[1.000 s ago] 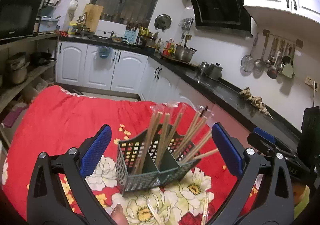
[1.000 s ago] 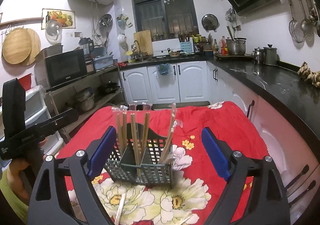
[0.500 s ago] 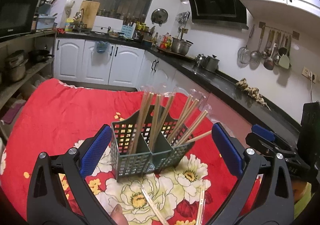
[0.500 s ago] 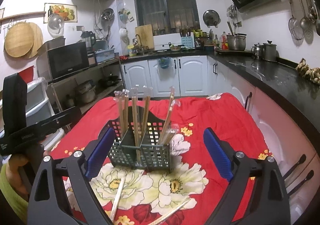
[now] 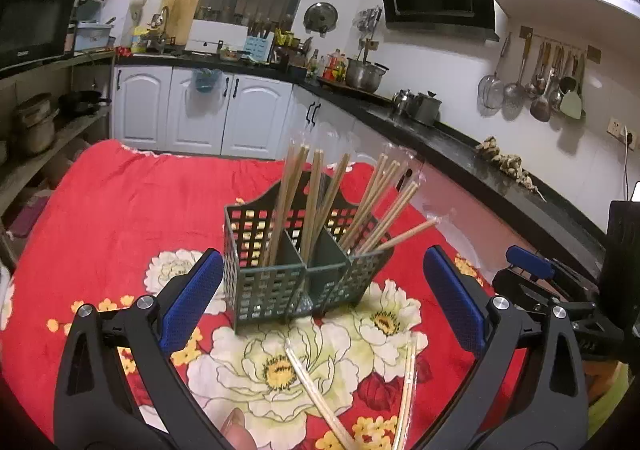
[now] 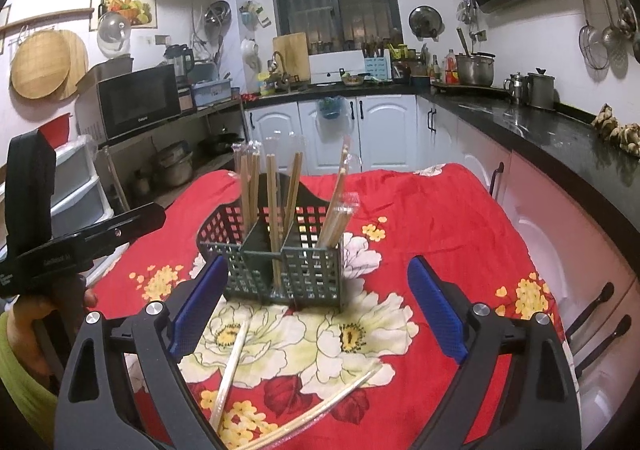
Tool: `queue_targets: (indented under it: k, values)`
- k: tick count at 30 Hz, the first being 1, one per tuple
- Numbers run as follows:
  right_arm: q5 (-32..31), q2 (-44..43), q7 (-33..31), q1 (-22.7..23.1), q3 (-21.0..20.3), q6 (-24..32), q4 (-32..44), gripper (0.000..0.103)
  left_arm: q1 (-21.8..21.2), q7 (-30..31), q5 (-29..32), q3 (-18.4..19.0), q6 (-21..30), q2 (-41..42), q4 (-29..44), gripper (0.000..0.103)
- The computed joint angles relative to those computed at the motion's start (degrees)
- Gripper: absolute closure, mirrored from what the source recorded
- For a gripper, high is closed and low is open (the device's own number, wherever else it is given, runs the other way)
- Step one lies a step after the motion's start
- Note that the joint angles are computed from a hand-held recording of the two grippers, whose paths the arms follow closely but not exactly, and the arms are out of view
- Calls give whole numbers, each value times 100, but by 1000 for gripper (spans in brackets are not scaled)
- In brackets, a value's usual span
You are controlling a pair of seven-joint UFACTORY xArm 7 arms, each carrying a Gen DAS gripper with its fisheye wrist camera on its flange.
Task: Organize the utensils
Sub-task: 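Withdraw both open tools and move them down to the remaining chopsticks, then close the left tool on chopsticks while the right tool grasps chopsticks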
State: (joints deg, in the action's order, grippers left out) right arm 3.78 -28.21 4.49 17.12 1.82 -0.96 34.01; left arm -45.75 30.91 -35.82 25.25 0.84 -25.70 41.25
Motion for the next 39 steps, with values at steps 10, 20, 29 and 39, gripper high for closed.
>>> queue_targets:
  k: [10,20,29,39]
  values:
    - [44,-158,-31,62,-60,160,-328,14,526,-283,150,-461,119,48,-281,11]
    - [157,-289,-238,256,-208,344,-549,14,908,-503,363,-832,217,18,-634,11]
    - [331,-297,-415,370,-350,519,-723,14,1202,-611,461,-1143,468,227,-637,11]
    - [534,-19,-632,398,-475,810,-704,15,1339,-2,-287,-1386,1237,895,-232,11]
